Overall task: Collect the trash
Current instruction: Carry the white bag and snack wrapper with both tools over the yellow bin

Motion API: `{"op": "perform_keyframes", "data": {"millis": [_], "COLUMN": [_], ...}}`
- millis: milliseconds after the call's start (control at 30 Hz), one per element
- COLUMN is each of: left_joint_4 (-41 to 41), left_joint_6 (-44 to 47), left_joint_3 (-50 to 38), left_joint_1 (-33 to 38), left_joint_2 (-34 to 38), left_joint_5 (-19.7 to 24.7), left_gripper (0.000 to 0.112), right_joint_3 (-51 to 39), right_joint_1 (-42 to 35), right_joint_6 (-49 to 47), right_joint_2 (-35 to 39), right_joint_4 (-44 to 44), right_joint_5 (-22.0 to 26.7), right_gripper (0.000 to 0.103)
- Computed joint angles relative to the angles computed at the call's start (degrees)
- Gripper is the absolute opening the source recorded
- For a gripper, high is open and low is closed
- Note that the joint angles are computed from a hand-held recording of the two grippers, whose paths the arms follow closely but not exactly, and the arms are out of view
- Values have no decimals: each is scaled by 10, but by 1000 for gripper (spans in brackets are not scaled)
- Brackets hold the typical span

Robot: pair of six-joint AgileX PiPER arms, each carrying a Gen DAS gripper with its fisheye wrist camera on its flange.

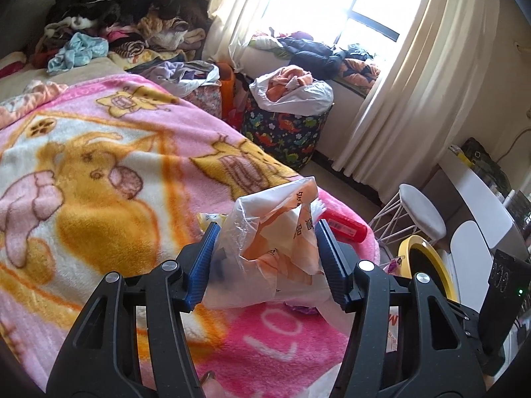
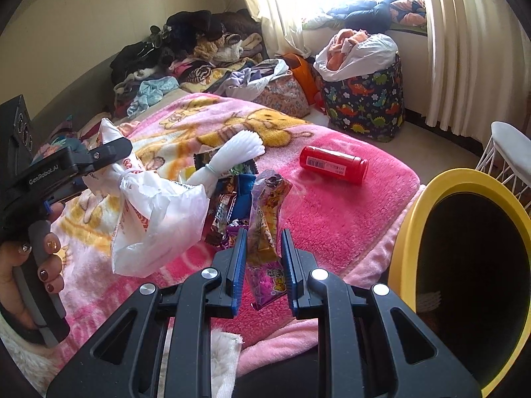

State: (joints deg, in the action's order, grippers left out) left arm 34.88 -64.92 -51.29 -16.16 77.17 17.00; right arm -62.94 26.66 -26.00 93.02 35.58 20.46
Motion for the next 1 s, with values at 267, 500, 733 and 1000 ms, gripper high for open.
{"op": "perform_keyframes", "data": {"millis": [267,500,733,1000], "left_joint_4": [28,47,75,85], "left_joint_6": [-22,-34,-52,-51], "left_joint_3": [-17,-34,-65,-107], "left_joint_1": [-25,-48,-86,-131], "left_joint_2": [3,16,43,81], "left_joint_5": [12,20,35,49], "left_gripper": [50,50,50,50], "right_joint_3": [14,29,45,65], "right_joint_1": [-18,-50,-90,-144], "right_joint_6": [-19,-63,-101,-139], "right_joint_2": [-20,-39,-58,-80], "right_joint_4": [23,71,114,168], "right_joint_5": [-3,2,10,22], "right_gripper": [20,20,20,20]}}
